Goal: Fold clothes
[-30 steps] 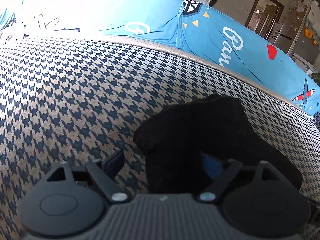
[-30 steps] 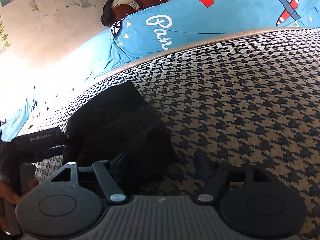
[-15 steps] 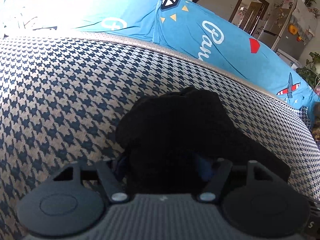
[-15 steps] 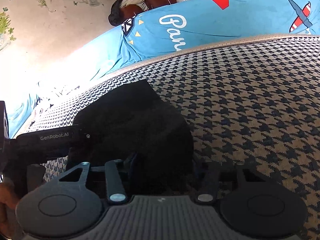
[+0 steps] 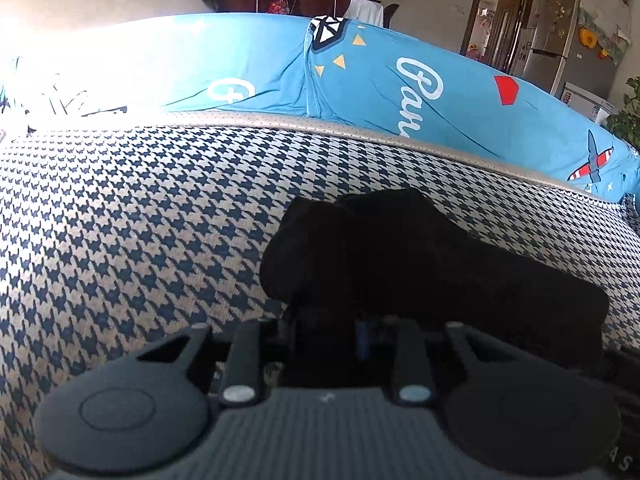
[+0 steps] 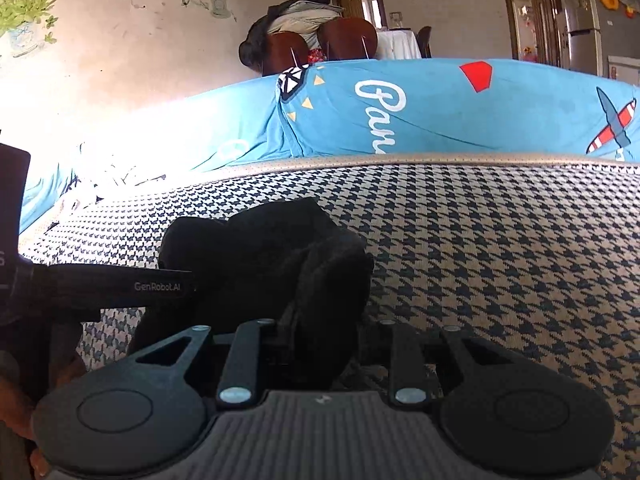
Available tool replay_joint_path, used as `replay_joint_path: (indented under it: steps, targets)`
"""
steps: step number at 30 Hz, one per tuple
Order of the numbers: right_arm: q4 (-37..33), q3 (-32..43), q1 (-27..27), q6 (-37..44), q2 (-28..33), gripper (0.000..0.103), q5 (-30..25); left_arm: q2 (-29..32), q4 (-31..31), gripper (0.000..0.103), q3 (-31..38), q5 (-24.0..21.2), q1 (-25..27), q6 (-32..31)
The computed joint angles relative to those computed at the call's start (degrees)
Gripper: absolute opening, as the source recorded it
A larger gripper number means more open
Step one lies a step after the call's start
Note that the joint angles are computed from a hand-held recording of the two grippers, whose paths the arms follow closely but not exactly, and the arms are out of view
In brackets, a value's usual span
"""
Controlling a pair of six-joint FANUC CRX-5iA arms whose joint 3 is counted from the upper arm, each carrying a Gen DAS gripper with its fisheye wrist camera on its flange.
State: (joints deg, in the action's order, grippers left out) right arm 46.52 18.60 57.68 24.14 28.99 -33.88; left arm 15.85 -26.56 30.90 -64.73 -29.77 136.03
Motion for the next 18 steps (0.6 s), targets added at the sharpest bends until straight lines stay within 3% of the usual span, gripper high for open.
replay_joint_path:
  steps: [10,18]
  targets:
    - [14.0,-3.6,0.3,-7.9,-1.1,0.026,2.3,-1.5,-7.9,0.024,1.4,-2.5,-3.4,2.1]
    - [15.3,-4.1,0.8,-8.0,-1.5,0.026,2.5,-2.6,-10.0,0.024,0.8,-3.9,-4.6,3.8]
